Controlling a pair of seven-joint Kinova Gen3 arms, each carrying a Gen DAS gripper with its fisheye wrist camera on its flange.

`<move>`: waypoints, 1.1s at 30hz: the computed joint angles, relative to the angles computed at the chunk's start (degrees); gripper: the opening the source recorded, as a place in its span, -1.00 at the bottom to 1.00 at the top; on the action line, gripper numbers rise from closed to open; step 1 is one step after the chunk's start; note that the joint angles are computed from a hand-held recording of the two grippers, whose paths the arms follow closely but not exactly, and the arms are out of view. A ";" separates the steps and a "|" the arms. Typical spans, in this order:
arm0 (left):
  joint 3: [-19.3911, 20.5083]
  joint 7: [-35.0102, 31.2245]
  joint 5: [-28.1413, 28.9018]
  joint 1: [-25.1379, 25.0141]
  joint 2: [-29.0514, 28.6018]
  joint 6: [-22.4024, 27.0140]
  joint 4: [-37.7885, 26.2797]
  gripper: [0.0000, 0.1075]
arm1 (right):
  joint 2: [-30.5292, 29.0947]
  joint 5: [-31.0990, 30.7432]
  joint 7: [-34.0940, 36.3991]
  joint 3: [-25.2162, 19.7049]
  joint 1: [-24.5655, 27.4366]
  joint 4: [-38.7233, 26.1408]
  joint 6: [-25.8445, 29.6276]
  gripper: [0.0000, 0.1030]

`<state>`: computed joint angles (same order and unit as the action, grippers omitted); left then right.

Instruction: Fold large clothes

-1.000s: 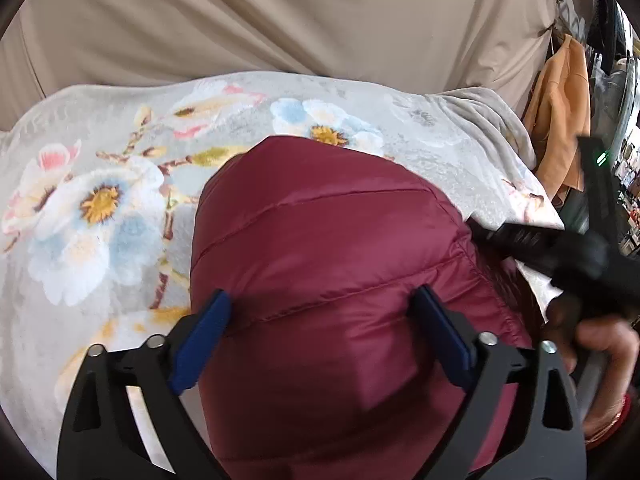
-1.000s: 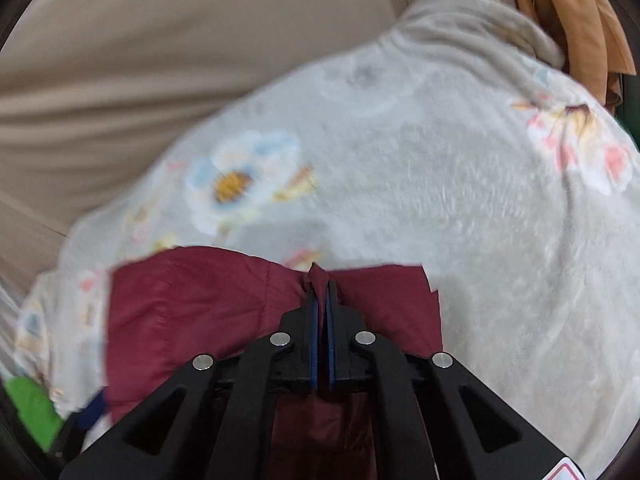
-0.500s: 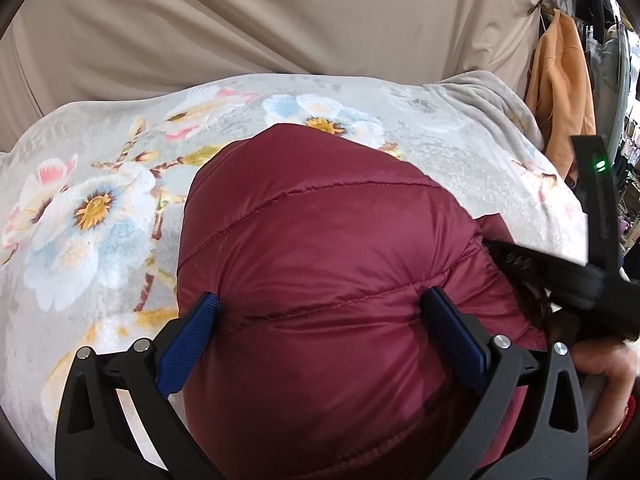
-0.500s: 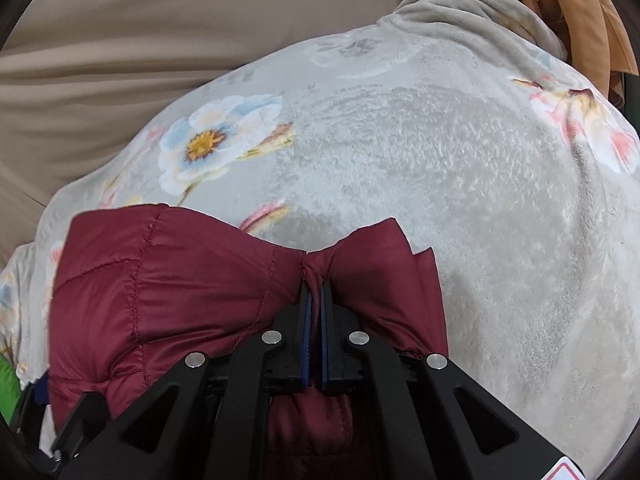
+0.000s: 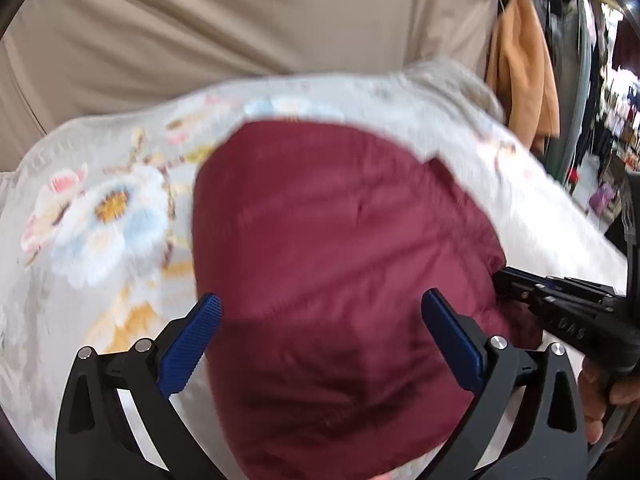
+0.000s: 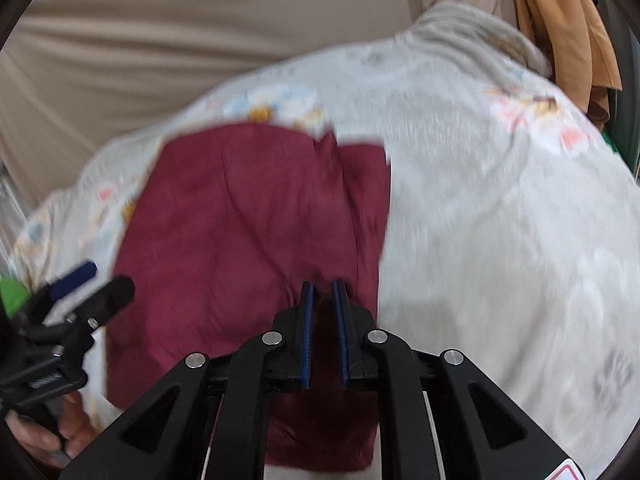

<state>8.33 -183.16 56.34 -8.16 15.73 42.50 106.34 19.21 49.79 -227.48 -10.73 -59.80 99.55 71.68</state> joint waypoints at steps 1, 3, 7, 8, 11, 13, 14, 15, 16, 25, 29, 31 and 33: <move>-0.37 0.22 -0.46 0.73 0.24 -1.24 0.74 0.83 | 0.67 -0.43 -0.29 -0.16 0.17 0.20 -0.96 -0.85; 0.34 -1.95 1.09 0.14 0.14 -3.53 2.68 0.83 | 2.34 -0.95 -0.52 -0.04 -0.32 0.02 -1.42 -0.89; 0.74 -3.16 2.00 0.40 0.82 -6.05 3.83 0.83 | 3.53 -0.77 -2.36 0.74 -2.13 0.43 -1.45 -0.93; 1.00 -3.72 2.48 0.39 0.84 -6.77 4.18 0.83 | 3.60 -0.59 -2.56 0.91 -2.29 0.51 -1.56 -0.93; 1.23 -2.07 1.26 0.85 0.55 -7.91 4.17 0.83 | 3.21 -0.03 -3.24 1.19 -2.54 1.29 -2.24 -0.92; -0.58 2.59 -1.97 1.57 0.26 -5.10 2.38 0.83 | 2.03 0.83 -5.54 1.14 -3.11 2.48 -2.53 -0.87; -0.64 4.24 -2.99 1.00 0.21 -3.79 1.64 0.83 | 1.23 1.64 -7.55 1.01 -3.97 3.04 -1.78 -0.77; -0.44 4.96 -3.08 -0.17 -0.01 -2.54 1.23 0.82 | 0.91 2.57 -9.19 0.00 -4.20 3.12 -0.26 -0.67; -0.55 4.89 -2.26 -1.25 -0.39 -1.60 1.16 0.82 | 0.73 3.47 -10.80 -0.50 -5.02 3.07 1.66 -0.32; -1.46 14.55 -4.60 -6.42 2.62 8.57 -7.30 0.83 | -3.03 9.32 -20.43 -4.70 -1.58 9.56 -2.44 0.39; -5.15 23.76 -8.21 -3.22 7.53 13.79 -13.58 0.83 | -4.40 14.94 -29.75 -6.96 2.96 15.55 -11.76 0.40; -2.03 26.33 -10.18 -4.86 9.37 14.25 -14.92 0.83 | -5.05 18.20 -34.41 -3.18 0.32 18.39 -16.00 0.43; -0.87 27.80 -11.87 -4.75 11.33 16.39 -16.81 0.83 | -5.01 22.11 -39.07 -2.82 -0.08 20.44 -17.08 0.44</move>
<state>7.46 -155.37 44.46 -12.91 27.06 58.89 89.53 14.20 71.90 -266.55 -13.56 -59.87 119.98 54.60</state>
